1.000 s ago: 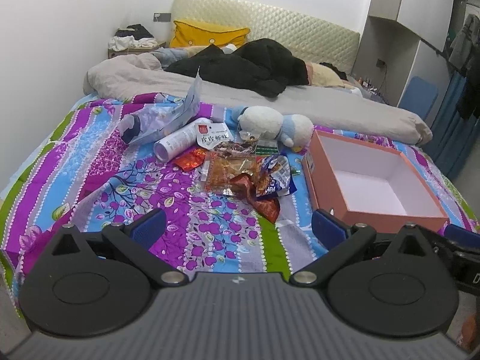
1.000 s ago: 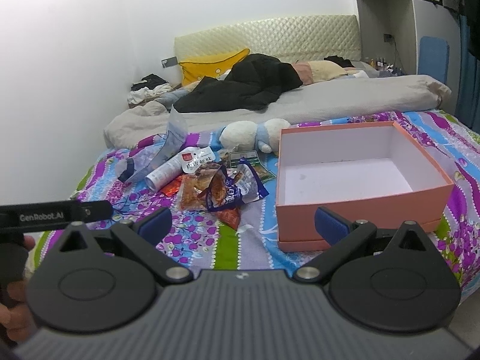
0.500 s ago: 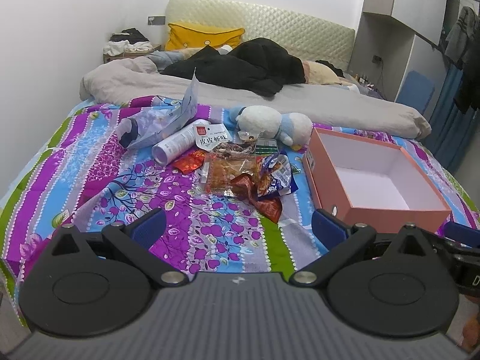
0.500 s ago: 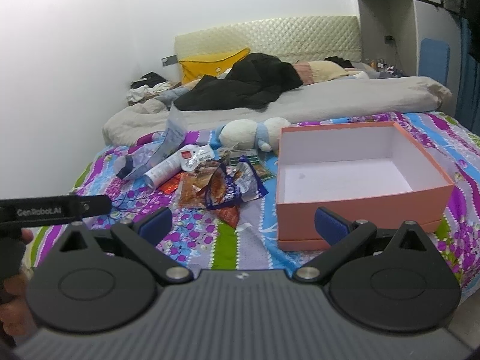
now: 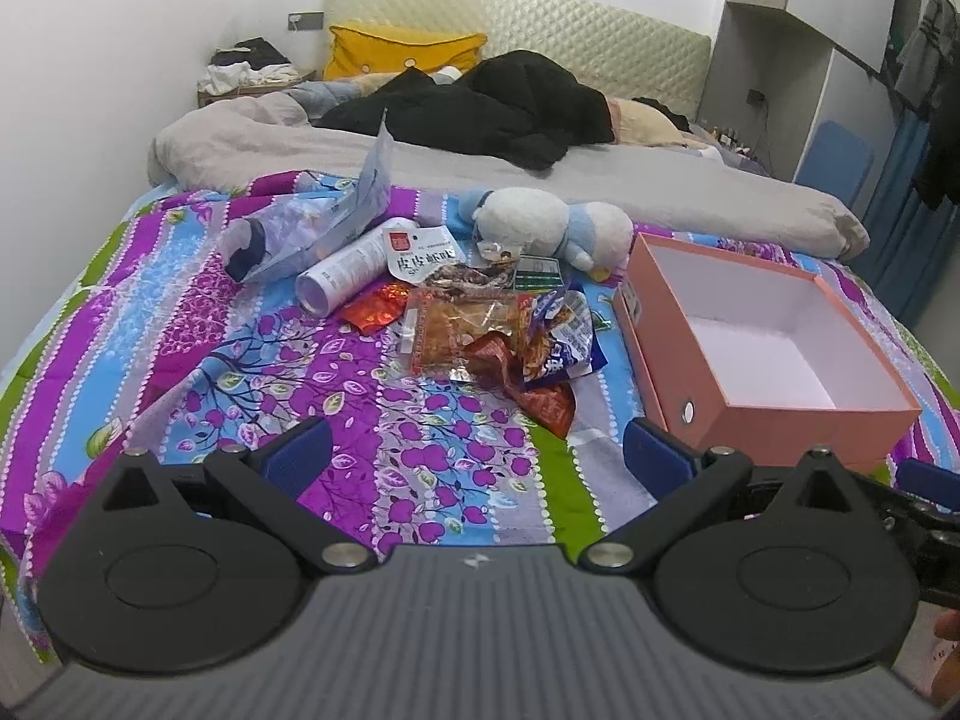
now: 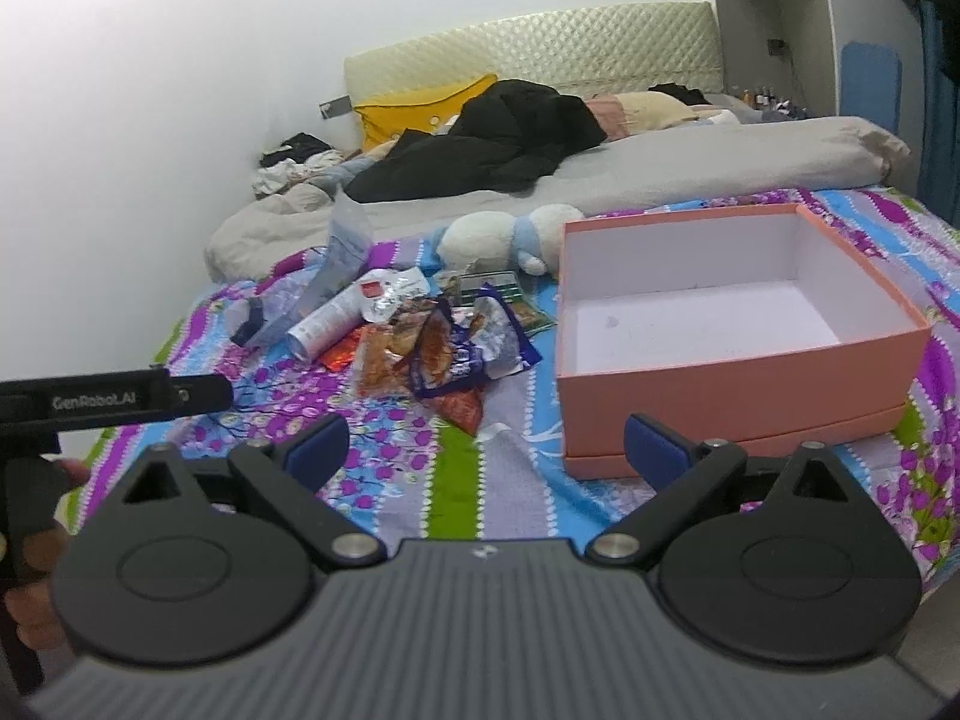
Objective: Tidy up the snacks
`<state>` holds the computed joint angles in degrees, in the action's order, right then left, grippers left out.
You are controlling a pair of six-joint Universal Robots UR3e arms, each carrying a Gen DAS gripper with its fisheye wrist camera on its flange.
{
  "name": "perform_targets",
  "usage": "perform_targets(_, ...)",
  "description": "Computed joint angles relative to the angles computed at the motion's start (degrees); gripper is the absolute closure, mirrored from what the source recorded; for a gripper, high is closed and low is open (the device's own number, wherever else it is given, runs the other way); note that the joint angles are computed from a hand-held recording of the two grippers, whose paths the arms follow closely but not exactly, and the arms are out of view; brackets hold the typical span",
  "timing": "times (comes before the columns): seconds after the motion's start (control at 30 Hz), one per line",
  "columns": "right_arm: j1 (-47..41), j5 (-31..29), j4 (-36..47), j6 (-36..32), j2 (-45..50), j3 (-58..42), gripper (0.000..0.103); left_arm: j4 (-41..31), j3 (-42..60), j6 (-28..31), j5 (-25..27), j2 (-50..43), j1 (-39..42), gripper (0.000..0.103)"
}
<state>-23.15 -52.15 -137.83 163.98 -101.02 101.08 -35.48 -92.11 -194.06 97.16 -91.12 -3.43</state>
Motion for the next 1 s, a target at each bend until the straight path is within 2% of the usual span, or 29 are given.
perform_targets(0.4,3.9,-3.6,-6.6,2.8,4.0,0.1,0.006,4.0,-0.9,2.8,-5.3,-2.7,3.9,0.000)
perform_targets(0.53,5.6,-4.0,-8.5,3.5,6.3,-0.7,0.011,5.3,-0.7,3.0,-7.7,-4.3,5.9,0.000)
perform_targets(0.67,8.2,-6.4,-12.1,5.5,9.5,-1.5,0.013,6.9,-0.2,4.4,-9.7,-6.7,7.3,0.000)
perform_targets(0.73,9.7,-8.2,-12.8,6.6,11.4,-2.8,0.024,7.7,0.4,5.1,-10.7,-8.1,8.0,0.000)
perform_targets(0.77,10.5,-9.0,-12.7,7.1,12.6,-3.9,0.025,8.2,0.7,5.3,-11.1,-8.8,8.3,0.000)
perform_targets(1.0,15.2,-11.9,-15.3,9.1,20.0,-9.1,0.025,11.7,2.7,5.8,-15.8,-14.3,12.2,0.000)
